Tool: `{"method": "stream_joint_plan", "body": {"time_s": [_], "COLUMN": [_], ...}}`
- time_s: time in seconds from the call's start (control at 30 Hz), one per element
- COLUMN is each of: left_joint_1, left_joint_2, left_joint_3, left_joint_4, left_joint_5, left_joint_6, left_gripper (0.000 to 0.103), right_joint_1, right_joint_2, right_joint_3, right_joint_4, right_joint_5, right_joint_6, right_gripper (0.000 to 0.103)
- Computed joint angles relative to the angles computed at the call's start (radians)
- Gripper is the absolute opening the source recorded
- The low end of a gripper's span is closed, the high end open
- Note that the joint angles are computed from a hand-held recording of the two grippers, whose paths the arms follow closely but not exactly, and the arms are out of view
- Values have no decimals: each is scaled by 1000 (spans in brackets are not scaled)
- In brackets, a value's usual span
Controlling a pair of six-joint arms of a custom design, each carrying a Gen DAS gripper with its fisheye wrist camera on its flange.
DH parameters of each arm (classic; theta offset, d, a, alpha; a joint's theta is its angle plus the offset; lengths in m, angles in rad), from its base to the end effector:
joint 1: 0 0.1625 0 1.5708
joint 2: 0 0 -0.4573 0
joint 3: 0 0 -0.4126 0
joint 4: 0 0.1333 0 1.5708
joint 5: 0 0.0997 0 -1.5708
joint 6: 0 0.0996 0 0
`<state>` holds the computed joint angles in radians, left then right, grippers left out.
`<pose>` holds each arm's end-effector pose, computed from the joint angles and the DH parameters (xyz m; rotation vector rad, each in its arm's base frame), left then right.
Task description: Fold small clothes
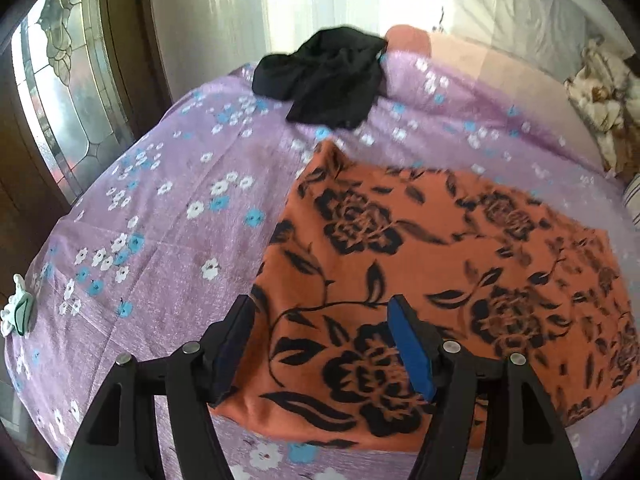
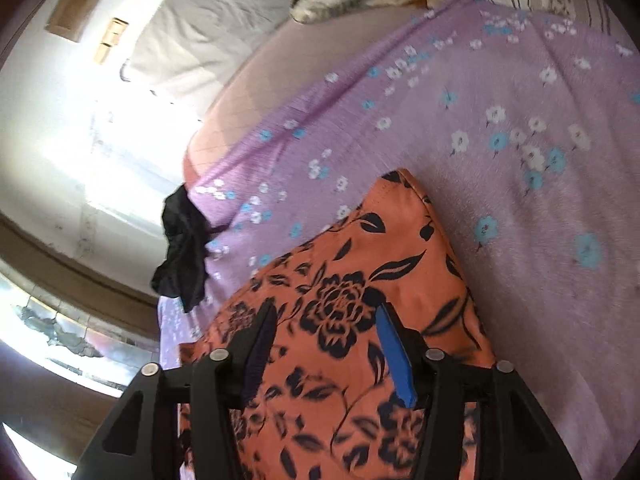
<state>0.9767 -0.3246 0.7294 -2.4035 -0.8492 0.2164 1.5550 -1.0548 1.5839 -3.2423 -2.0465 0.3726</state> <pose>-0.3581 -0.8858 0.1192 0.7734 2.3070 -0.6893 0.0766 -0.7051 0.4059 -0.8350 -2.2963 1.6308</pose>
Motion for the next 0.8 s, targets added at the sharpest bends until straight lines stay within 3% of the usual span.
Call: {"method": "stream_joint_plan", "body": {"time_s": [0.1, 0.3, 0.47, 0.7, 0.8], "left_joint_1": [-8, -18, -19, 6, 15], "left_joint_2": [-26, -65, -85, -78, -35], "left_joint_3": [57, 128, 157, 105, 28], "left_joint_4": [-36, -9, -19, 35, 161], "left_joint_5": [-22, -37, -19, 22, 89], "left_joint_6": [13, -37, -50, -105, -104], "left_gripper": [73, 76, 81, 83, 83], "right_joint_1": [10, 8, 6, -17, -22], "right_joint_2": [-34, -106, -137, -138, -127], "right_joint_3": [63, 206, 294, 360, 356], "right_joint_4": [-44, -110, -98, -133, -153], "right_joint_5": [-4, 78, 139, 195, 173], "right_joint_6": [-9, 85, 157, 281, 323], "right_gripper": [59, 63, 66, 69, 70]}}
